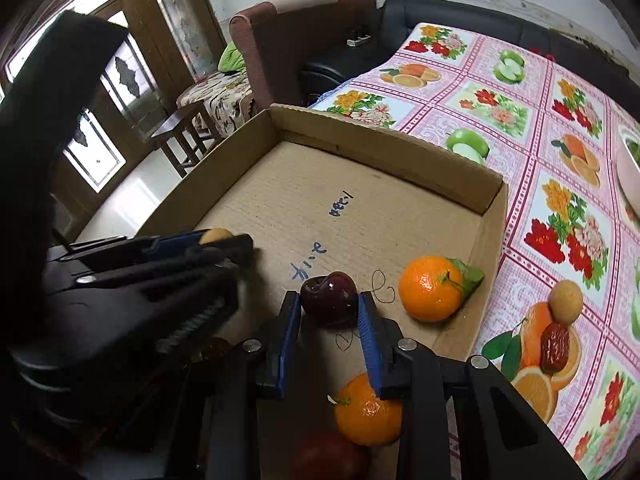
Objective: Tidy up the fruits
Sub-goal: 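Open both tools to drop the tan fruit and plum into the box, then move both tools back away from the box over the table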
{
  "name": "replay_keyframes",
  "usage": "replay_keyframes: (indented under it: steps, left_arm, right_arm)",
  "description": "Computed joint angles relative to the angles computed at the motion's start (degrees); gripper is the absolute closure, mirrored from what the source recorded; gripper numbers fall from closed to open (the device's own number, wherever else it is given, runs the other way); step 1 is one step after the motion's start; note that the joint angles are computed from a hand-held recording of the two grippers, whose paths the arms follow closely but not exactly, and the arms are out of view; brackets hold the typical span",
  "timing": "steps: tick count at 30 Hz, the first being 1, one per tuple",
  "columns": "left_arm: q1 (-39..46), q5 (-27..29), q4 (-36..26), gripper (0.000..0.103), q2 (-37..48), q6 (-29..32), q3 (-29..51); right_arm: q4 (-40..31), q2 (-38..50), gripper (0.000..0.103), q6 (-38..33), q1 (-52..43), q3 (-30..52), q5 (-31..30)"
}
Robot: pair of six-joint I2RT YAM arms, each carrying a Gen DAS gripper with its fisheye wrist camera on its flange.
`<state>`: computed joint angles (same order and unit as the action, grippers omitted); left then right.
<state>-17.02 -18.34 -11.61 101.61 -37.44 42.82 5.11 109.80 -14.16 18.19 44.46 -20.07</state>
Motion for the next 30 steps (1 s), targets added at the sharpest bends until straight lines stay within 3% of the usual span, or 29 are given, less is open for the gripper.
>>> replay_keyframes:
  steps: [4, 7, 13, 17, 21, 24, 28, 30]
  left_arm:
    - [0.9, 1.3, 0.2, 0.078, -0.9, -0.9, -0.5]
    - [2.4, 4.5, 1.3, 0.067, -2.7, -1.8, -2.0]
    - [1.6, 4.9, -0.1, 0.064, -8.8, -6.0, -4.9]
    - [-2.6, 2.3, -3.2, 0.063, -15.5, -12.6, -7.2]
    - [-12.4, -3.1, -7.4, 0.056, -22.4, -22.2, -9.0]
    - [-21.7, -6.8, -11.9, 0.056, -23.4, -28.7, -7.2]
    - [-29.1, -7.9, -14.5, 0.056, -22.7, -31.8, -3.2]
    - [-32.6, -8.3, -15.4, 0.056, -21.1, -31.8, 0.1]
  right_arm:
    - [-0.1, -0.4, 0.07, 0.2, -0.1, -0.6, -0.6]
    - [0.3, -2.5, 0.057, 0.2, -0.9, -2.4, -2.1]
    - [-1.9, -7.3, 0.056, -2.7, -4.5, -5.0, -5.9]
    - [-6.7, -11.2, 0.056, -7.5, -11.1, -7.1, -12.2]
    - [-18.0, -16.4, 0.054, -18.6, -24.4, -8.5, -22.0]
    - [-31.4, -16.7, 0.05, -32.6, -38.0, -5.9, -27.4]
    - [-48.9, -11.3, 0.048, -49.5, -54.7, 2.9, -29.0]
    - [-54.1, -8.8, 0.048, -54.8, -60.9, 6.6, -29.3]
